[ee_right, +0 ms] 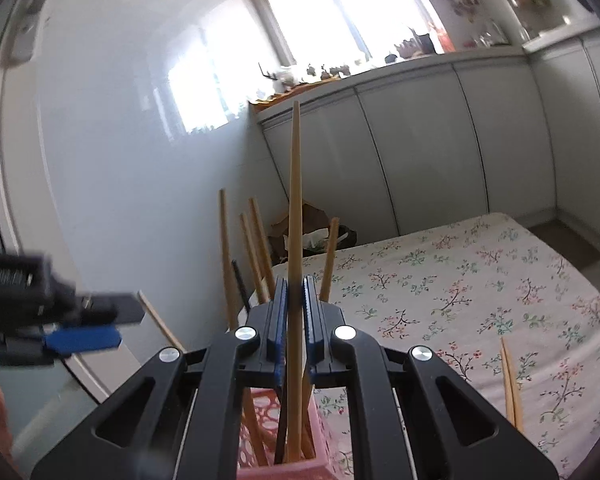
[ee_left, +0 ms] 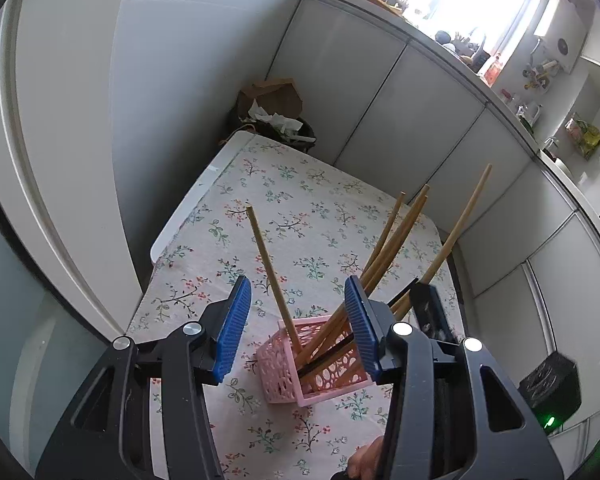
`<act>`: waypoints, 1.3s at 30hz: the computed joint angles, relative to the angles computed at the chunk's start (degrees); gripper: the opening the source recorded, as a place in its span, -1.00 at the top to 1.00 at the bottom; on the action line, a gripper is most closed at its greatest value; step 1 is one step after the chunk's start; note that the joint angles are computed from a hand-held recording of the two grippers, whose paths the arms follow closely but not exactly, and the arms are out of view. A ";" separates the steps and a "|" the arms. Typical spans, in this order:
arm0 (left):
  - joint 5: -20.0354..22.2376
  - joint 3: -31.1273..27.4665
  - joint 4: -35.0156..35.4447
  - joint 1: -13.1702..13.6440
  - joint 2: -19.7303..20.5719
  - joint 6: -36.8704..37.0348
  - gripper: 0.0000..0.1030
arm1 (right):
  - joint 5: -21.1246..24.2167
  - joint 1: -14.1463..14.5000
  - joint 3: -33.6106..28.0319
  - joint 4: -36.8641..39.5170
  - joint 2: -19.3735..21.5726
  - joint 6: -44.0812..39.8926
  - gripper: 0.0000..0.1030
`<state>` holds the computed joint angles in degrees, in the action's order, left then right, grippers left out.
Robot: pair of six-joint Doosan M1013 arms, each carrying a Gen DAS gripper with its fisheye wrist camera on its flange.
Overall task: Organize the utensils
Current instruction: 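Lift both wooden chopsticks upright and drop them into the pink holder, then move both open grippers back over the last wooden chopsticks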
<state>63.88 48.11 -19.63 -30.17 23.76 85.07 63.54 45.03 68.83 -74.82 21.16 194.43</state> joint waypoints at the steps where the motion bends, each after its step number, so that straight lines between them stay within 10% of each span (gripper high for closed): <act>1: -0.01 0.04 0.11 -0.07 -0.04 0.14 0.11 | 0.01 0.19 0.22 0.04 -0.14 0.07 0.84; 16: -0.58 0.74 0.76 -0.60 -0.56 1.11 0.11 | -5.76 -0.40 0.80 12.65 -2.39 -10.77 0.78; 25: 0.06 0.63 -0.01 -0.98 -0.66 2.83 0.11 | -2.41 -1.39 1.16 20.21 -7.63 -17.18 0.21; 31: 0.75 0.82 0.10 -2.98 -1.41 6.33 0.11 | 7.76 -4.91 0.96 37.65 -11.22 -26.06 0.16; 39: 2.16 2.97 2.58 -8.03 -2.50 11.71 0.06 | 6.10 -11.05 11.55 58.72 -15.14 -23.07 0.32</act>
